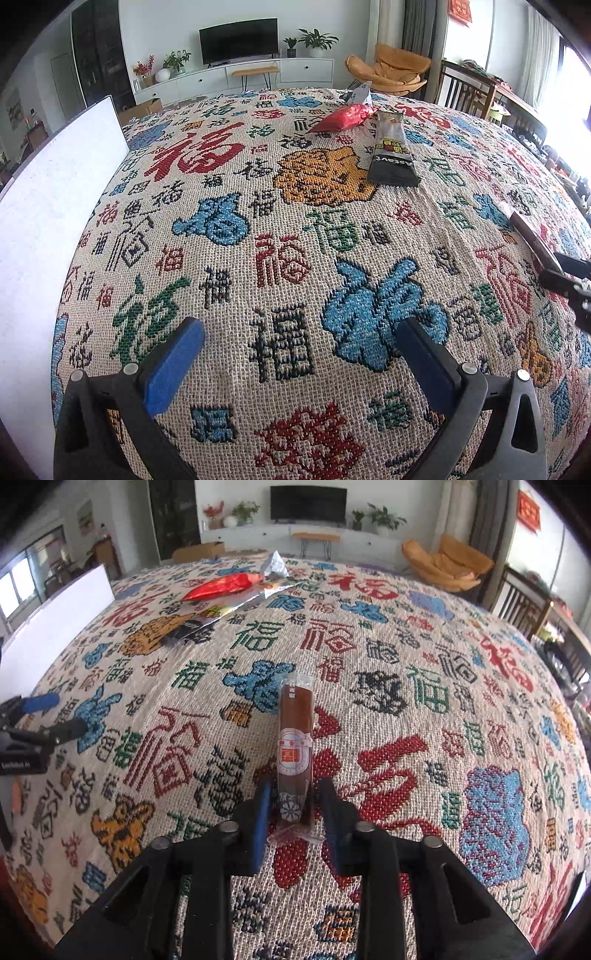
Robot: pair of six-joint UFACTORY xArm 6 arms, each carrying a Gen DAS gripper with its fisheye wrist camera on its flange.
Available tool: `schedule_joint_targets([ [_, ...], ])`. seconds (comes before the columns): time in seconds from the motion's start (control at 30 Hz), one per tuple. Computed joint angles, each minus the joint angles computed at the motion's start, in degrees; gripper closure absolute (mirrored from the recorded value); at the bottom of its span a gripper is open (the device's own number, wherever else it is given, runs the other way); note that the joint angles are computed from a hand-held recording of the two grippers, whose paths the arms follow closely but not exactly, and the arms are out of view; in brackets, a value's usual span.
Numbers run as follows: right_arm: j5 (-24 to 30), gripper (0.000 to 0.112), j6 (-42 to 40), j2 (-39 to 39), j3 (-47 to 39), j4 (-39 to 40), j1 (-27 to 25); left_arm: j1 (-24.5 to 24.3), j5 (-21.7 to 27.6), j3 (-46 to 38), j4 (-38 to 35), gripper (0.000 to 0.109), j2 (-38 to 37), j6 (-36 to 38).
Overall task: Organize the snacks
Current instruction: 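Lower the right tool onto the brown chocolate bar and close it, then open the right tool off the brown bar while the left tool grasps the red packet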
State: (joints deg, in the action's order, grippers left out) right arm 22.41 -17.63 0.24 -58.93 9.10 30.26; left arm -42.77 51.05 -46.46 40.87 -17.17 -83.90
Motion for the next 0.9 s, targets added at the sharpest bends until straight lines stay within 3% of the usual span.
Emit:
schedule_joint_targets([
  [0.07, -5.5, 0.054, 2.5, -0.9, 3.3, -1.6, 0.0, 0.0, 0.0, 0.0, 0.0, 0.006, 0.0, 0.0],
  [0.23, -3.8, 0.043, -1.2, 0.3, 1.5, 5.9, -1.1, 0.0, 0.0, 0.0, 0.0, 0.006, 0.0, 0.1],
  [0.37, -4.0, 0.038, 2.3, 0.8, 1.1, 1.2, -0.9, 0.2, 2.5, -2.5, -2.5, 0.006, 1.8, -0.4],
  [0.47, -3.5, 0.037, -0.7, 0.6, 1.2, 5.2, -1.1, 3.9, 2.0, -5.1, -9.8, 0.006, 2.8, 7.1],
  [0.6, -3.5, 0.036, -0.3, 0.6, 1.2, 4.7, -1.0, 11.0, -3.9, -11.0, -6.8, 0.006, 5.5, 15.9],
  [0.67, -3.5, 0.036, -0.5, 0.7, 1.1, 4.9, -1.0, 14.5, -7.2, -16.4, -8.9, 0.006, 9.6, 23.8],
  [0.8, -3.5, 0.036, -0.5, 0.7, 1.1, 4.8, -1.0, 18.0, -3.8, -31.6, -13.1, 0.007, 22.6, 37.4],
  [0.9, -3.5, 0.036, -0.5, 0.7, 1.1, 4.8, -1.0, 19.1, -0.9, -40.2, -13.5, 0.019, 30.6, 41.3],
])
